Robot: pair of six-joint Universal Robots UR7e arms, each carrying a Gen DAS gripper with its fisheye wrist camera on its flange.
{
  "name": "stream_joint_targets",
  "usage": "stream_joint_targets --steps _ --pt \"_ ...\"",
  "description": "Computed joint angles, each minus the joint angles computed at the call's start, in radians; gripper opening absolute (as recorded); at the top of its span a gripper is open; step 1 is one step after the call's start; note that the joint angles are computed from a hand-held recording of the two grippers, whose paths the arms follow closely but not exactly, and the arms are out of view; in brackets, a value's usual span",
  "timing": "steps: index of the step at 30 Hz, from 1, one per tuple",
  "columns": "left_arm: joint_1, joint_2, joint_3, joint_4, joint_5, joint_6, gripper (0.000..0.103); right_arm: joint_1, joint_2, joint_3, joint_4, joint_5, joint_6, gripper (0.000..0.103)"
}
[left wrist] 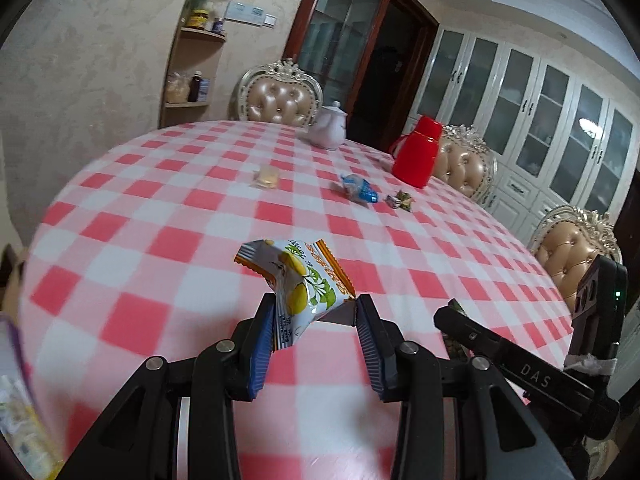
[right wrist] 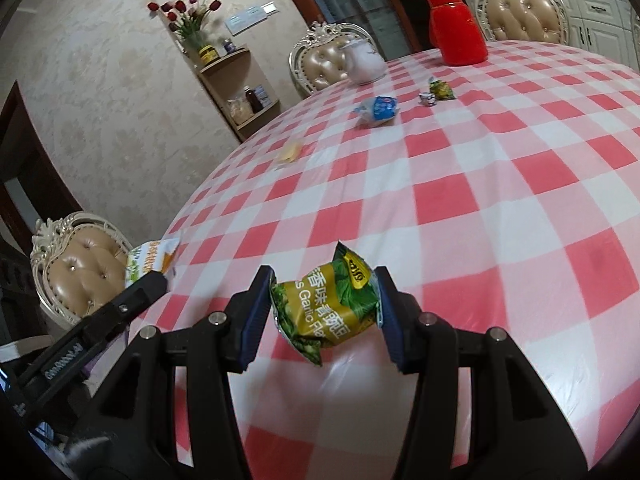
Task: Organize snacks
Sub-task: 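Carry both packets over the white box and open both tools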
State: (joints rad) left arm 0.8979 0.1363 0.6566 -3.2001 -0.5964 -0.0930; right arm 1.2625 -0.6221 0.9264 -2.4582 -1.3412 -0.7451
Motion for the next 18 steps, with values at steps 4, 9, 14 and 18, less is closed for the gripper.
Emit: stream_joint_targets --steps 4,9,14,18 --pt "-0.025 -0.083 0.178 -0.066 0.07 -0.014 0.041 -0.001 -0.029 0.054 0.015 0.014 -0.003 0.054" --pt "-0.046 -0.179 0.39 -0.138 0.13 -0.058 0.041 0.005 -0.064 0.128 0.031 0.023 -0.048 0.054" --pt "-0.066 -0.244 0.551 -0.22 0.198 -0.06 0.041 0.018 -0.094 0.205 0.048 0.02 -0.123 0.054" --pt "-0.074 -0.287 0.654 -0.243 0.232 -0.11 0.041 0.029 -0.107 0.244 0.094 0.021 -0.165 0.054"
